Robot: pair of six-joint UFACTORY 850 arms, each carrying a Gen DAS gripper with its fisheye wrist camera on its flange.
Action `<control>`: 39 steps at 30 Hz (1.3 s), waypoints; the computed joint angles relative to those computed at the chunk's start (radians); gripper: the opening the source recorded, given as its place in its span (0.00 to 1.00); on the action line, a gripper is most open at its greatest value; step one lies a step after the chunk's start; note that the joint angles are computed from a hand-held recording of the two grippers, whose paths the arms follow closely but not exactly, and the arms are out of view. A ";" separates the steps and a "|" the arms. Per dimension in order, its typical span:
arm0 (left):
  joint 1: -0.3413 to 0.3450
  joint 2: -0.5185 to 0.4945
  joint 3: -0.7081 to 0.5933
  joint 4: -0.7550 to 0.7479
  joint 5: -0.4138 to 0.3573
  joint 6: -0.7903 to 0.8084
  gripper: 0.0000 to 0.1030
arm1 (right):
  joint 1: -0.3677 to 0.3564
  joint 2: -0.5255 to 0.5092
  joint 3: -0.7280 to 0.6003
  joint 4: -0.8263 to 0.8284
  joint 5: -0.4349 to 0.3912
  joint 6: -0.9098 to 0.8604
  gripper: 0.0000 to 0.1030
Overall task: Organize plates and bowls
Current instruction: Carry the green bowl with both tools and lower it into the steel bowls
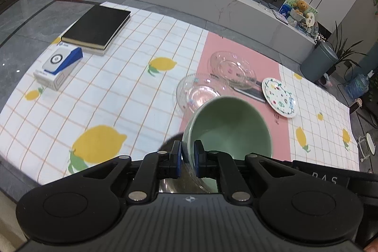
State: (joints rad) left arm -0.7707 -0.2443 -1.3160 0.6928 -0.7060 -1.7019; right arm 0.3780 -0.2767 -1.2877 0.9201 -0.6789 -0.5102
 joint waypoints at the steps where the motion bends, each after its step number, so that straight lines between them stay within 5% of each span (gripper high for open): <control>1: -0.004 0.004 0.008 -0.002 0.004 -0.007 0.11 | -0.002 0.005 0.008 0.002 -0.001 -0.003 0.10; 26: 0.019 0.008 0.083 -0.164 0.093 0.036 0.11 | 0.023 -0.029 0.024 -0.106 0.005 0.095 0.08; 39: 0.013 -0.059 0.005 -0.161 -0.013 0.102 0.10 | 0.042 -0.060 -0.006 -0.180 0.019 0.123 0.09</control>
State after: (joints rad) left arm -0.7577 -0.3033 -1.3108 0.5321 -0.7193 -1.5997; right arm 0.4198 -0.3372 -1.2940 0.7405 -0.6600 -0.3870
